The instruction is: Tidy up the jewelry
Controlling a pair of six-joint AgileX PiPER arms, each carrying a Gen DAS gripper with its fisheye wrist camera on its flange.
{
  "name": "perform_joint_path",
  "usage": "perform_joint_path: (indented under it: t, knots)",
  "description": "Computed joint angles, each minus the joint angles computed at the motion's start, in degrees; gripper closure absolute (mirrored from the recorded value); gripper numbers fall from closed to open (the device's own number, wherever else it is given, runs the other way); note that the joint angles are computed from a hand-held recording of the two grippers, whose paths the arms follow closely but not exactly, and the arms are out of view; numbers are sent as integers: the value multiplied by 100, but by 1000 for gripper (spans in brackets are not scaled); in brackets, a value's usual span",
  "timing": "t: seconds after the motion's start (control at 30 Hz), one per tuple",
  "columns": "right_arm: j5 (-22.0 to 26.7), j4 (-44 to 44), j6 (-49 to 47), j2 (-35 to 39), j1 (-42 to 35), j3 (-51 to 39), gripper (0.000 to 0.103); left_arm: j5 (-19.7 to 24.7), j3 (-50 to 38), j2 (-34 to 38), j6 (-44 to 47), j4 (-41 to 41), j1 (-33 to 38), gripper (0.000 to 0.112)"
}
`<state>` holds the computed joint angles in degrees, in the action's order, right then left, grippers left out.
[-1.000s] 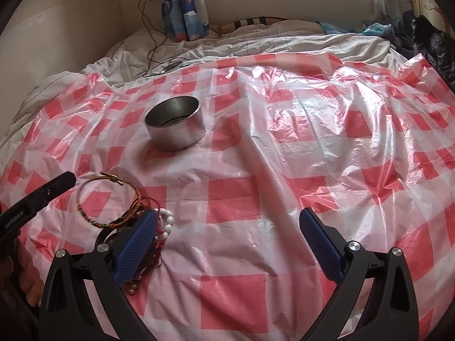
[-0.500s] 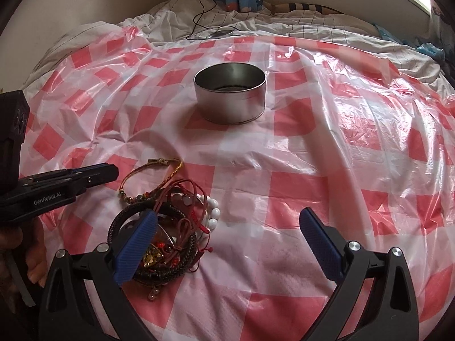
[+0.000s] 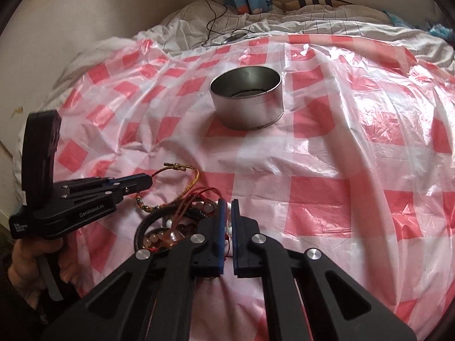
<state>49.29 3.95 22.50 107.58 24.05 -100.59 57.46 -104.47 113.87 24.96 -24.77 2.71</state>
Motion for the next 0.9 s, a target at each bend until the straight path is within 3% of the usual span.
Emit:
perform_joint_path:
  t: [0.1, 0.27, 0.3, 0.33, 0.37, 0.53, 0.6, 0.63, 0.67, 0.73, 0.8, 0.9]
  knots:
    - [-680, 601, -133, -422, -304, 593, 99, -391, 307, -277, 257, -349, 137, 110]
    - [-1079, 1350, -318, -658, -625, 976, 97, -603, 417, -423, 501, -821, 313, 110]
    - [-1001, 1443, -332, -596, -642, 902, 70, -559, 369, -392, 495, -842, 325, 110]
    - [-791, 1577, -345, -478, -662, 749, 17, -534, 303, -362, 423, -784, 304, 110]
    - [-641, 1481, -170, -389, -620, 621, 5, -509, 261, -339, 396, -758, 301, 110]
    - [-351, 873, -198, -144, -267, 320, 11, -470, 205, -324, 319, -681, 269, 110]
    - [231, 859, -219, 235, -244, -108, 38, -462, 206, -315, 316, -679, 263, 110]
    - [463, 756, -194, 383, -202, -261, 57, -465, 216, -316, 317, -671, 262, 110]
    - [601, 463, -65, 457, -114, -383, 62, -466, 218, -313, 313, -663, 262, 110]
    - [391, 563, -257, 365, -88, -235, 90, -453, 210, -303, 295, -660, 268, 110]
    - [142, 646, -366, 209, -132, -30, 97, -471, 219, -301, 275, -662, 269, 110]
    - [-486, 1178, -604, -163, -346, 519, 98, -478, 214, -297, 278, -663, 272, 110]
